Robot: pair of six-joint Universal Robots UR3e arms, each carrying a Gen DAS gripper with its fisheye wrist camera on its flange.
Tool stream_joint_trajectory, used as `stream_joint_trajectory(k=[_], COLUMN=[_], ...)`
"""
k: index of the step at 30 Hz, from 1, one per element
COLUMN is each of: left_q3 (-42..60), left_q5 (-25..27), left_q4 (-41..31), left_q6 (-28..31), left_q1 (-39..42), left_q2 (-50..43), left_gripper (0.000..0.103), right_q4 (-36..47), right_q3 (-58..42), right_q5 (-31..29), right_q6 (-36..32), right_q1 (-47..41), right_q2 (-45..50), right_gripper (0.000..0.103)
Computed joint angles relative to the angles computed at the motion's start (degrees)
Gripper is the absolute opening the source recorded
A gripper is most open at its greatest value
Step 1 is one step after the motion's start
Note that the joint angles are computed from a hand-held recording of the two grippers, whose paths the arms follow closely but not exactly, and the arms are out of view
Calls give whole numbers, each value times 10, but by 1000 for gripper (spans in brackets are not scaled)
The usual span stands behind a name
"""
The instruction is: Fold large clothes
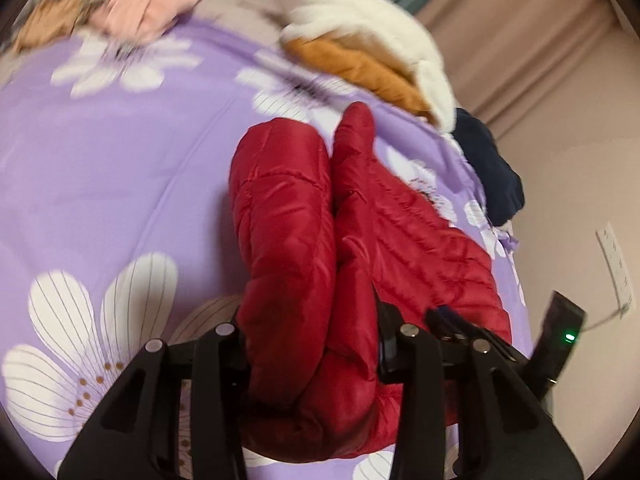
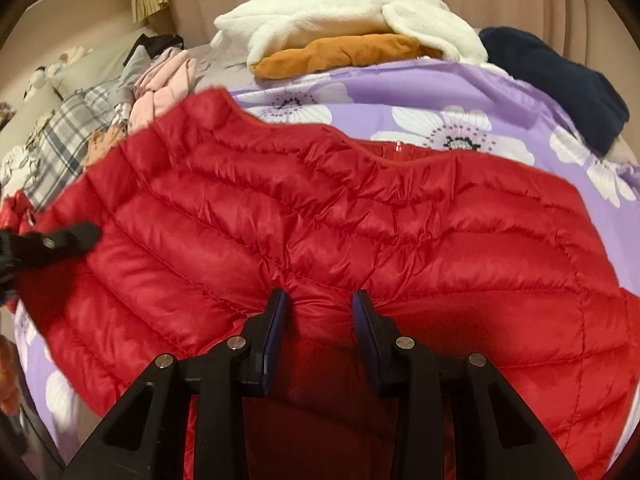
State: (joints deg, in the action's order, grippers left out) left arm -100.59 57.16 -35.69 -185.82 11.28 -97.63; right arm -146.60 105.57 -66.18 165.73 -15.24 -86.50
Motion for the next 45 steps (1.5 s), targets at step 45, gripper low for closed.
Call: stream_joint_trajectory(k=[45], left_q3=[536], left_q5=[349], left_q4=[-190], left_q6=[90], left_q1=[-443], left_q2=[-290], left_gripper=[50], right_q4=[668], right_q3=[139], right_q5=[312], right_q6=[-418], right_q1=[-545], right_q2=[-258], right_gripper=[37])
